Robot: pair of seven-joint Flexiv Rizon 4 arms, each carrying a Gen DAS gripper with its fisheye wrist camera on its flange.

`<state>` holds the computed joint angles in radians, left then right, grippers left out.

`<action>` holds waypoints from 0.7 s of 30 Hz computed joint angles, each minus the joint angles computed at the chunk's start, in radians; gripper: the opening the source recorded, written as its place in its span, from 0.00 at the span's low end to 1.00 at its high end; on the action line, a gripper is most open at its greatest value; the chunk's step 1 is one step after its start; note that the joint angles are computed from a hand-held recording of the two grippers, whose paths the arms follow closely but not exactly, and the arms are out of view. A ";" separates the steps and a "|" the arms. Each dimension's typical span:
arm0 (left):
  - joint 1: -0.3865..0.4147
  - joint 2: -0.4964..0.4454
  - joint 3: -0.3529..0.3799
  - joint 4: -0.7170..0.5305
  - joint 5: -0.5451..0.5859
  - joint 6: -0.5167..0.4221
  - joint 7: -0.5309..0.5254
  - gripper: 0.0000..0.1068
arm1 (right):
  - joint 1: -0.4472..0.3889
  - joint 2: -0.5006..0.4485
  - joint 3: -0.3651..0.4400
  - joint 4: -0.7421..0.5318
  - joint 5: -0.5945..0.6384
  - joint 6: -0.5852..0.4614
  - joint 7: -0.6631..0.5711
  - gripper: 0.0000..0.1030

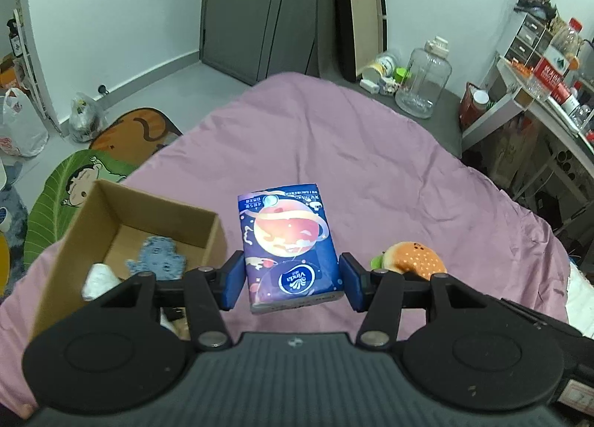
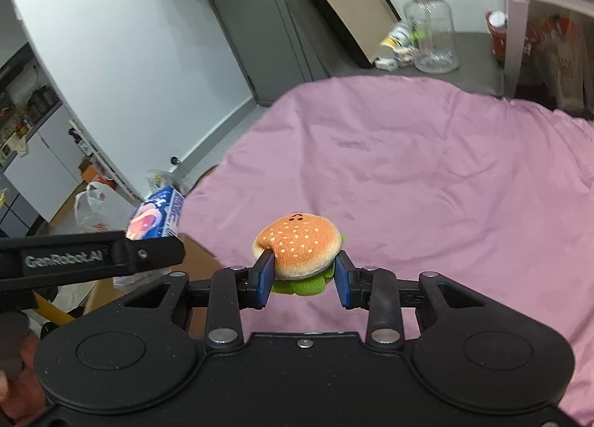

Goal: Organize soft objects
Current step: 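Lift and carry the tissue pack and hamburger plush over the box with both tools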

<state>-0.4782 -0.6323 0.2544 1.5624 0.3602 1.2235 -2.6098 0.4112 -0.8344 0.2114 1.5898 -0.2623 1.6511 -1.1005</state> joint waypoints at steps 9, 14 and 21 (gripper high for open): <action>-0.006 0.110 0.018 0.131 0.067 0.038 -0.031 0.50 | 0.128 0.089 -0.112 0.090 0.014 0.058 0.042 0.33; 0.003 0.162 0.021 0.191 0.105 0.071 -0.055 0.50 | 0.185 0.120 -0.158 0.125 0.020 0.085 0.064 0.33; 0.020 0.226 0.022 0.261 0.164 0.108 -0.080 0.50 | 0.298 0.151 -0.260 0.155 0.039 0.108 0.091 0.33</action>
<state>-0.4581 -0.4059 0.2766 1.8230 0.5238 1.3317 -2.6894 0.7092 -0.6832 -0.0486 1.7453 -0.2230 1.7589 -1.0100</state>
